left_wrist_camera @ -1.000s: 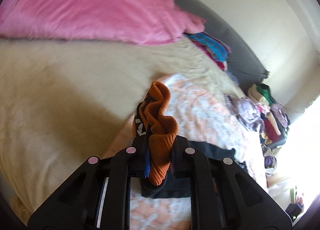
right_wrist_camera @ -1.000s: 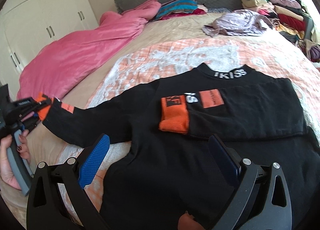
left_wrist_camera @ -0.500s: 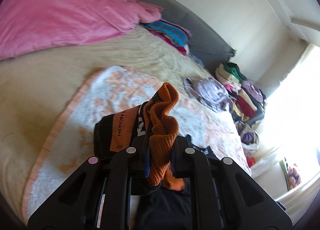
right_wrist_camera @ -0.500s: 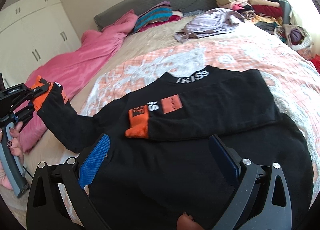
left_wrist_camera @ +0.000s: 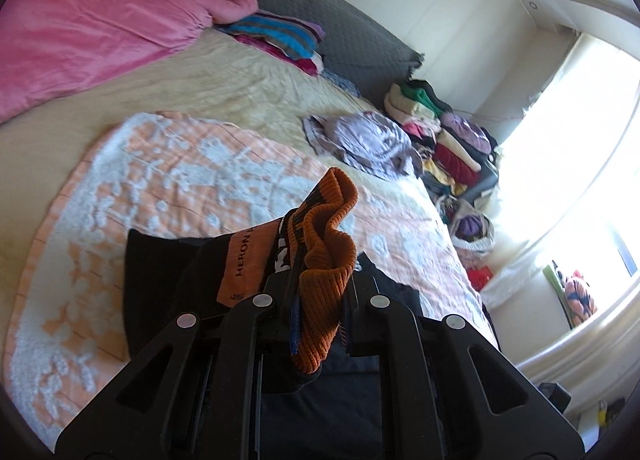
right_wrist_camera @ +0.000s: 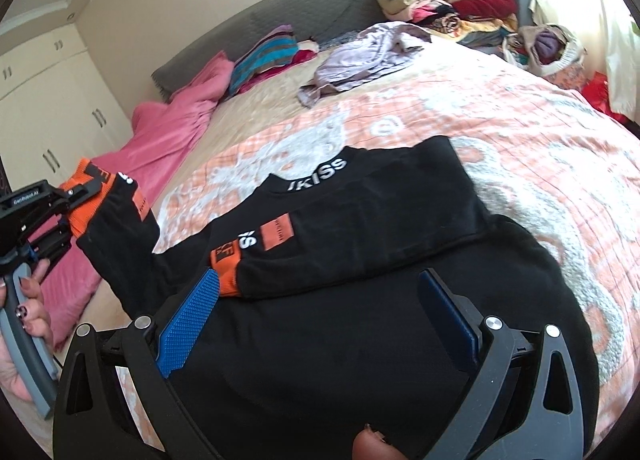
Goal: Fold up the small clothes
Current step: 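Carry the cuff with the left gripper across the chest and release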
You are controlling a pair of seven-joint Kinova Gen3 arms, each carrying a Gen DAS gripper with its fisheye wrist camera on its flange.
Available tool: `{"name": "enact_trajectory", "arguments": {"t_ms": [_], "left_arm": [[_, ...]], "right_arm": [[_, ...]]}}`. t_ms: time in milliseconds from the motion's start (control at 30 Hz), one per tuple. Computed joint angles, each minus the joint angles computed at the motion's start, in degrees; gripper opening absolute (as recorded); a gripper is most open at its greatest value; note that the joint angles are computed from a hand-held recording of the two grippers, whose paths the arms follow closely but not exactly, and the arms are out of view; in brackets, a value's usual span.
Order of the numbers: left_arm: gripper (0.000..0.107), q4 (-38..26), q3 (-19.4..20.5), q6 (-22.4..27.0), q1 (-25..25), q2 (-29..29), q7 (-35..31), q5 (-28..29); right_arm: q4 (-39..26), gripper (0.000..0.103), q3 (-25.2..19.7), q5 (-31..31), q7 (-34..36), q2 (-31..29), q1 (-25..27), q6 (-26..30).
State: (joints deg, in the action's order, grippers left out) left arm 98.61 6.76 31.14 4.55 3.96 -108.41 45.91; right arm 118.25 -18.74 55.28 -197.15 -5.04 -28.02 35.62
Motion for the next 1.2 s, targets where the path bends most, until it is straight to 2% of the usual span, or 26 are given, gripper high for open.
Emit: {"name": "enact_trajectory", "arguments": {"t_ms": [267, 533, 900, 1067, 1200], "left_arm": [[0.008, -1.7, 1.6, 2.6, 1.1, 2.3, -0.7, -0.1], [0.008, -3.7, 3.9, 4.9, 2.4, 6.3, -0.4, -1.0], [0.008, -6.0, 6.1, 6.7, 4.9, 11.5, 2.7, -6.4], [0.011, -7.8, 6.6, 8.2, 6.6, 14.1, 4.6, -10.1], [0.035, -8.4, 7.7, 9.7, 6.3, 15.6, 4.1, -10.5]], "right_arm": [[3.8, 0.098, -0.9, 1.6, -5.4, -3.6, 2.8, -1.4], [5.4, 0.098, -2.4, -0.4, -5.8, -5.6, 5.6, 0.3], [7.7, 0.098, -3.3, -2.5, -6.5, -7.0, 9.4, -1.3], [8.0, 0.098, -3.7, -3.1, -6.3, -6.9, 10.3, -1.8], [8.0, 0.098, -3.4, -3.7, -5.7, -6.6, 10.6, -2.4]]}}
